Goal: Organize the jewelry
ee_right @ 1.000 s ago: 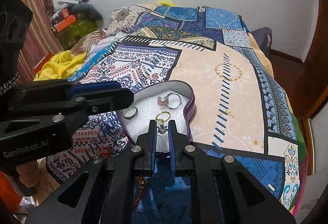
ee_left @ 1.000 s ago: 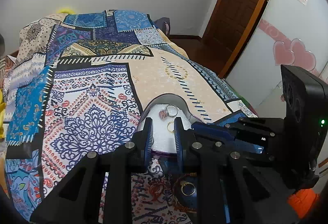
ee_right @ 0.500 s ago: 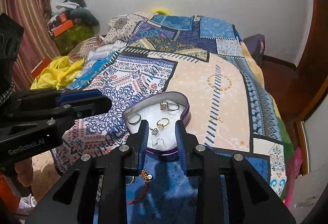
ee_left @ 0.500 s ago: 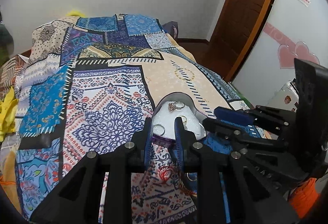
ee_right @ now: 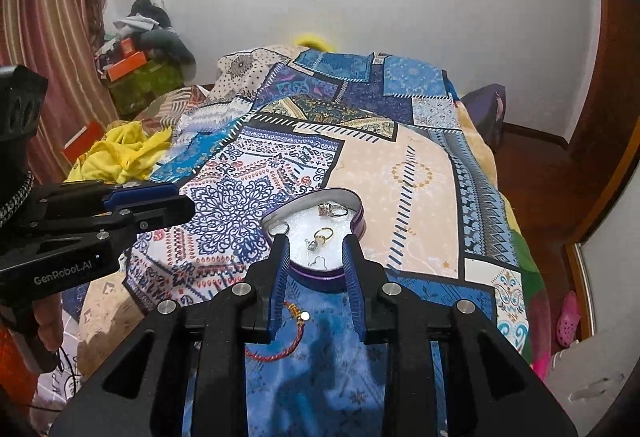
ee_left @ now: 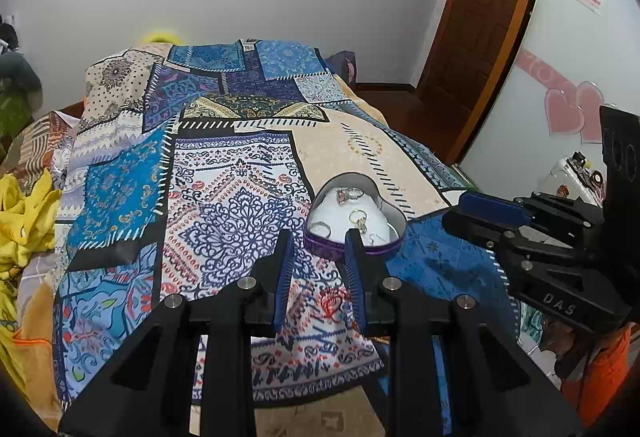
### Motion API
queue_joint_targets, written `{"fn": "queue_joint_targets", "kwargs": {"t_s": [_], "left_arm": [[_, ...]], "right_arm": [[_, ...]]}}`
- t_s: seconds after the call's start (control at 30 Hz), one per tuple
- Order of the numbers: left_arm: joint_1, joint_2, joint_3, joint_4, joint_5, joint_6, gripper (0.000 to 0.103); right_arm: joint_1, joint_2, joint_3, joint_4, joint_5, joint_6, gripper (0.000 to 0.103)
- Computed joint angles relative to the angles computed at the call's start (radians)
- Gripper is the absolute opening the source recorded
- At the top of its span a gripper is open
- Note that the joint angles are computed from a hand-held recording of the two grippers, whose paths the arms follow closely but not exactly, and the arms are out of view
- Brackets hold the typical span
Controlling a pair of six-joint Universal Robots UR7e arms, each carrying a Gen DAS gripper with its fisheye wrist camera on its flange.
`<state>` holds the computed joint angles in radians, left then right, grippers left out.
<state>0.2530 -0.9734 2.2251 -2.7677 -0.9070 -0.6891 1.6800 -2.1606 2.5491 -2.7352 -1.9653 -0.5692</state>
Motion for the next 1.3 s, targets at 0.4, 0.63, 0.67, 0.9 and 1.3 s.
{"fn": "queue_joint_targets", "kwargs": {"t_s": [0.4,0.63,0.67,0.9,1.3], "left_arm": [[-0.015,0.005,0.035,0.031,-0.059,-0.050,0.025],[-0.015,0.028,0.051,0.031,-0.087,-0.081,0.025],[-0.014,0.029,0.053,0.032,-0.089,-0.084,0.025],[0.005,0.034,0.064,0.041,-0.104,-0.097,0.025],[0.043,0.080,0.049,-0.003,-0.138,-0.040,0.025]], "right_arm": [[-0.038,-0.054,0.043,0.051,-0.007,0.005,0.025],[-0.089,-0.048,0.071,0.074,0.001,-0.017,0.025],[-0.096,-0.042,0.074,0.071,-0.001,-0.020,0.025],[-0.149,0.037,0.088,0.031,-0.019,-0.040,0.025],[-0.171,0.089,0.114,-0.099,0.017,-0.168,0.025]]}}
